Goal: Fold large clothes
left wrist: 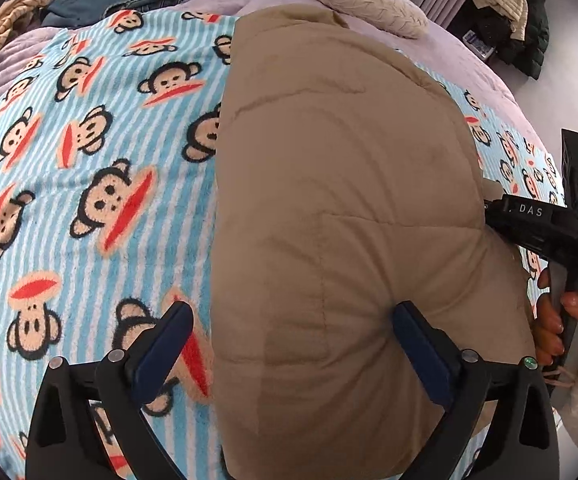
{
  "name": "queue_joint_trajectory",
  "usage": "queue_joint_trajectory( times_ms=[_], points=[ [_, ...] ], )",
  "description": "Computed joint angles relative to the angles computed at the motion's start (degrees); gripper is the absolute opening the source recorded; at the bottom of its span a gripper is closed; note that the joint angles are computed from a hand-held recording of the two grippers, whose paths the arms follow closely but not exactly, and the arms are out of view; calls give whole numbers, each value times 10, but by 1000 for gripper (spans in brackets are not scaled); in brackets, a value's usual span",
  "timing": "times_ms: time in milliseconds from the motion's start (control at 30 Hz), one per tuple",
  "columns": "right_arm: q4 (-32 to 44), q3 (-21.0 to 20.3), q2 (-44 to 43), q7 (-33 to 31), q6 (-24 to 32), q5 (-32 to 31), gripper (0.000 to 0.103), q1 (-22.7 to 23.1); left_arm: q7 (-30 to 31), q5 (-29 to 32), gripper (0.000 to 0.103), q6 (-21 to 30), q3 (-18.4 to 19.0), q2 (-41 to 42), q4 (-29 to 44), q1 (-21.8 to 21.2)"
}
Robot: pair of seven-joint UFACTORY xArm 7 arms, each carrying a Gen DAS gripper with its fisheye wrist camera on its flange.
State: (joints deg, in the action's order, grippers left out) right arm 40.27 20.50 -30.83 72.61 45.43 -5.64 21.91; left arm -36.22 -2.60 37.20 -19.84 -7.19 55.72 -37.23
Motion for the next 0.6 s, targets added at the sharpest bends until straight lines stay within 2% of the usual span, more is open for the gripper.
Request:
queue_joint_trajectory(
  times_ms=[300,600],
  points=[
    [48,5,-12,0,83,19,16,16,-22,24,101,33,-4,-3,10,1],
    [77,43,-61,33,154,51,16,47,-37,34,101,55,-6,-2,21,1]
  ],
)
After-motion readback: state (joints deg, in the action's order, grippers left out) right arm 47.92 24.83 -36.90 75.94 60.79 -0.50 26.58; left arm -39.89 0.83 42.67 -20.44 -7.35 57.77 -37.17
